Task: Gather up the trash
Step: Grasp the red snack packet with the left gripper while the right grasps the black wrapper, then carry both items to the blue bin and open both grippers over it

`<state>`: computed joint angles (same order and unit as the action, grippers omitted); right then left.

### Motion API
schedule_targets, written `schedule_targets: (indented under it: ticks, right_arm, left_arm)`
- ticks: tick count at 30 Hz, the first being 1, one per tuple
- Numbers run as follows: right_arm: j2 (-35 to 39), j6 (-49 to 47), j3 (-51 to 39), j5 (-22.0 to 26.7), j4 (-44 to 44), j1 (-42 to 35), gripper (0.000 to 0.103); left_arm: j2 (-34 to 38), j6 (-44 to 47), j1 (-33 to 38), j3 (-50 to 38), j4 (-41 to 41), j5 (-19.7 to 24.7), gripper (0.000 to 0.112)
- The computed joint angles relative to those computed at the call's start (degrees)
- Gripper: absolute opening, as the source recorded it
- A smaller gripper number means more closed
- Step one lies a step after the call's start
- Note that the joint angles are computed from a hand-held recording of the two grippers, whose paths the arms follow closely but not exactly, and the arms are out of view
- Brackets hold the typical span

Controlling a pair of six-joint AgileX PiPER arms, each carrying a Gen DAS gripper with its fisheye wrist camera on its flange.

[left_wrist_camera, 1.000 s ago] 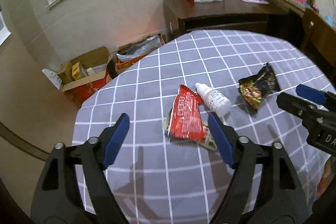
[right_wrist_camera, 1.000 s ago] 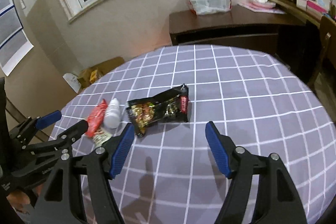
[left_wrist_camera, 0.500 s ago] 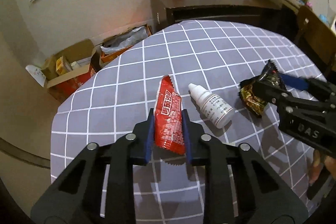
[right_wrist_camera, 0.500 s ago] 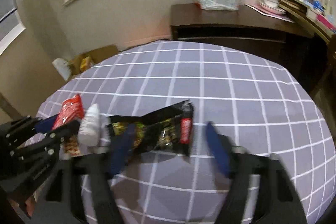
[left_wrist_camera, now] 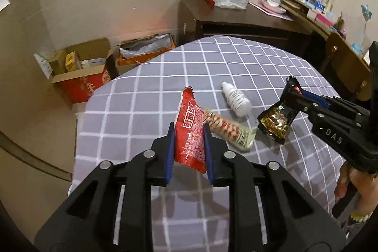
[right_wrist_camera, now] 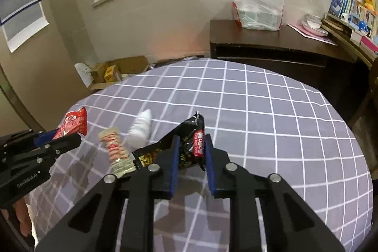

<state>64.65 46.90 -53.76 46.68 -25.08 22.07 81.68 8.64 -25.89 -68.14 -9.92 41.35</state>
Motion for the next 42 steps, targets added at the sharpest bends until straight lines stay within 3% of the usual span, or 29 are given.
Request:
schedule_targets:
  ticks: [5, 12, 17, 23, 30, 36, 37, 38, 39, 40, 42]
  right_arm:
    - [-2.31, 9.53, -2.63, 6.71, -6.91, 10.5, 0.02]
    - [3.96, 20.61, -11.32, 14.39, -13.96, 28.1, 0.02]
    - [12.65, 23.51, -19.3, 14.52, -15.03, 35.7, 0.02]
    - [26.15, 22.54, -31.92, 10.48, -12.63, 40.5, 0.02]
    - [46.72, 13.28, -54.48, 8.74, -4.42, 42.13, 0.02]
    - [64.84, 7.27, -78.05, 12.2, 0.45, 42.38, 0.023]
    - [66.71, 7.46, -80.03, 11.74, 0.7, 42.24, 0.026]
    - [68.23, 7.16, -81.44, 10.82, 1.66, 41.79, 0.047]
    - [71.23, 5.67, -85.13, 10.87, 3.71, 41.15, 0.057]
    - [74.36, 5.05, -89.92, 13.12, 4.32, 41.08, 0.062]
    - [79.05, 4.22, -96.61, 15.62, 5.83, 41.02, 0.062]
  left_arm:
    - [-7.74, 6.04, 5.92, 5.33, -5.46, 1.54, 0.021]
    - [-16.85, 19.48, 21.22, 9.64, -16.04, 7.99, 0.021]
    - [-19.24, 33.91, 40.72, 10.28, -24.86, 16.84, 0.021]
    - [-14.4, 50.42, 65.39, 8.15, -31.34, 25.12, 0.021]
    - [-2.7, 57.72, 79.69, 3.4, -30.01, 21.93, 0.021]
    - [6.07, 58.37, 83.69, -1.02, -27.96, 16.94, 0.021]
    - [7.33, 58.09, 83.96, -1.67, -27.53, 15.99, 0.021]
    - [7.87, 57.73, 83.73, -1.81, -27.14, 15.22, 0.021]
    - [8.75, 57.5, 83.67, -2.13, -26.72, 14.43, 0.021]
    - [9.57, 57.38, 83.64, -2.38, -26.44, 13.94, 0.021]
    - [10.64, 57.18, 83.05, -2.4, -25.99, 12.65, 0.021]
